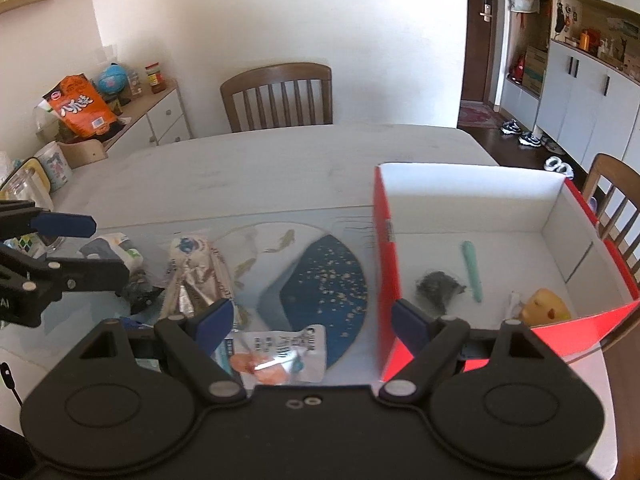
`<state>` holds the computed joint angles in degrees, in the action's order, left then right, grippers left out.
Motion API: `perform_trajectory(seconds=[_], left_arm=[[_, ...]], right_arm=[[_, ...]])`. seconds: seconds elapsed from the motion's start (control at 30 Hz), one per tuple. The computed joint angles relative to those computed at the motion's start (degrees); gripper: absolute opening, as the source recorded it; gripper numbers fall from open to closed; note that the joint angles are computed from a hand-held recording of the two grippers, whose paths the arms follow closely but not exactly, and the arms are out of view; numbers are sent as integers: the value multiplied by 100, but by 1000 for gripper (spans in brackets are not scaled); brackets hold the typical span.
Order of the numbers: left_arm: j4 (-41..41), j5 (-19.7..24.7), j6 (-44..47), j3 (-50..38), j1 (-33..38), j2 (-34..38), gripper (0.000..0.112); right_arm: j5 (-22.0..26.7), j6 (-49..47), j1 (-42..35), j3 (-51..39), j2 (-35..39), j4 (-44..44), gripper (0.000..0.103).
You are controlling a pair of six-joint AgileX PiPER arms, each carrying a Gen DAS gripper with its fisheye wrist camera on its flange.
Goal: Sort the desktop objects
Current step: 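Move both open tools back over the items on the table, then lower the left tool toward the white-and-blue packet while the right tool approaches the silver foil bag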
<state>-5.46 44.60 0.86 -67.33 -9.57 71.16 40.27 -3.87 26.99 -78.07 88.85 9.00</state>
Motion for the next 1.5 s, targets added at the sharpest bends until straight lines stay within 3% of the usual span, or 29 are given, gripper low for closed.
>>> perform_trajectory(seconds=[0.87, 1.27, 1.5], left_arm=[[-565, -375, 1010, 846, 1660, -616, 88], [-1173, -544, 1812, 1227, 2692, -399, 88], [-1183, -916, 2055, 1441, 2798, -129, 88]], right_arm=[[-170, 945, 985, -148, 268, -765, 86], [-163, 1108, 1020, -145, 517, -894, 86], [-131, 1084, 1077, -350, 765, -878, 86]])
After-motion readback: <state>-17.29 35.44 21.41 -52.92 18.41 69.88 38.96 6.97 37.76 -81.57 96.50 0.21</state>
